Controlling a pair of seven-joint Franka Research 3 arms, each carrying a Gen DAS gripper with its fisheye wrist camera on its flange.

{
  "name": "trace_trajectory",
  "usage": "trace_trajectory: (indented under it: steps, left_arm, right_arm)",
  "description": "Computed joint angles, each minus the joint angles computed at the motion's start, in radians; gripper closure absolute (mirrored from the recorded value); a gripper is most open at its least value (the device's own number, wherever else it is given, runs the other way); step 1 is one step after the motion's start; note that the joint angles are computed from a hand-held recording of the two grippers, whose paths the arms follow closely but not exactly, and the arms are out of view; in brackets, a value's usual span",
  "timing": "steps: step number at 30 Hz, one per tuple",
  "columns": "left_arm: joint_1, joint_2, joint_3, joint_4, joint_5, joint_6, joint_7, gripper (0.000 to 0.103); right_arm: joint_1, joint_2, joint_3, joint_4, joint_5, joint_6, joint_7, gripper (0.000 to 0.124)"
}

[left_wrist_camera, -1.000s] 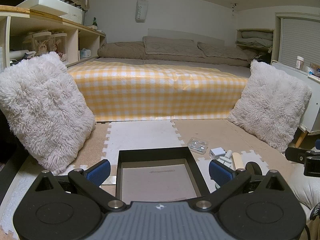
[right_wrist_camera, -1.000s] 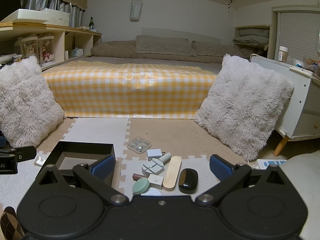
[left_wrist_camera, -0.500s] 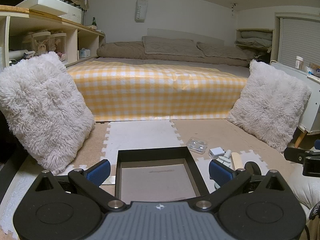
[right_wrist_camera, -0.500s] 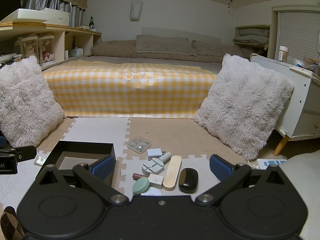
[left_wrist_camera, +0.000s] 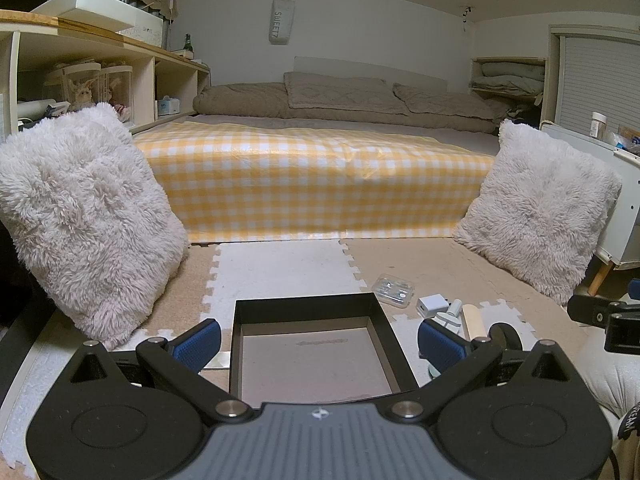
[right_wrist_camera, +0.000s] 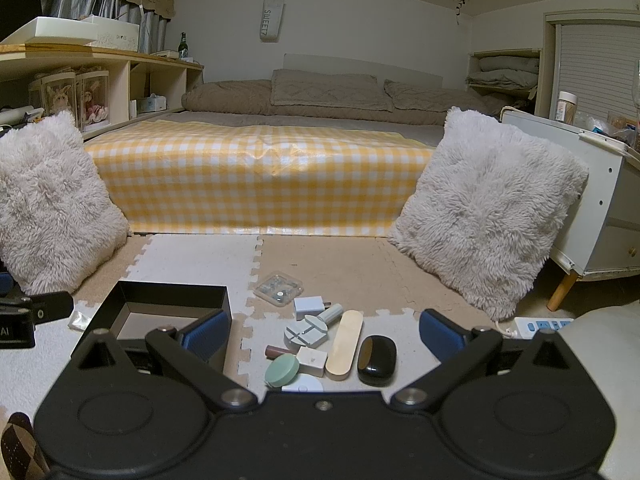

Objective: Organize rigid objects

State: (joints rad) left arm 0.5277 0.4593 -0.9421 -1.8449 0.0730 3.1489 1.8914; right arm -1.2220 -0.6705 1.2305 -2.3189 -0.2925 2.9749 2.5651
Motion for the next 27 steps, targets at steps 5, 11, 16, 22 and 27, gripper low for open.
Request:
trace_trajectory:
  steps: [5,11,16,22,27]
  left_arm:
    - [0.000,0.001,0.000,0.001,0.002,0.000,-0.001,0.000]
    - [0.001,0.002,-0.002,0.001,0.002,-0.001,-0.001,0.000]
    - [-0.006,-0.002,0.003,-0.009,0.008,0.015,-0.018,0.000]
    - [0.014,-0.002,-0.021,-0.013,0.031,0.023,-0.056,0.000]
    - [-0.077,-0.021,0.097,0.031,0.032,0.020,-0.108,0.000]
  right_arm:
    - [0.000,0.002,0.000,0.001,-0.002,-0.001,0.001,0.021]
    - [0.002,0.002,-0.002,0.001,-0.004,-0.002,0.003,0.021]
    - [0.005,0.003,-0.005,0.000,-0.007,-0.003,0.004,0.021]
    - [0.002,-0.005,-0.003,-0.004,-0.007,0.006,0.011,0.021]
    - [-0.005,-0.015,0.007,-0.009,0.006,0.015,0.015,0.021]
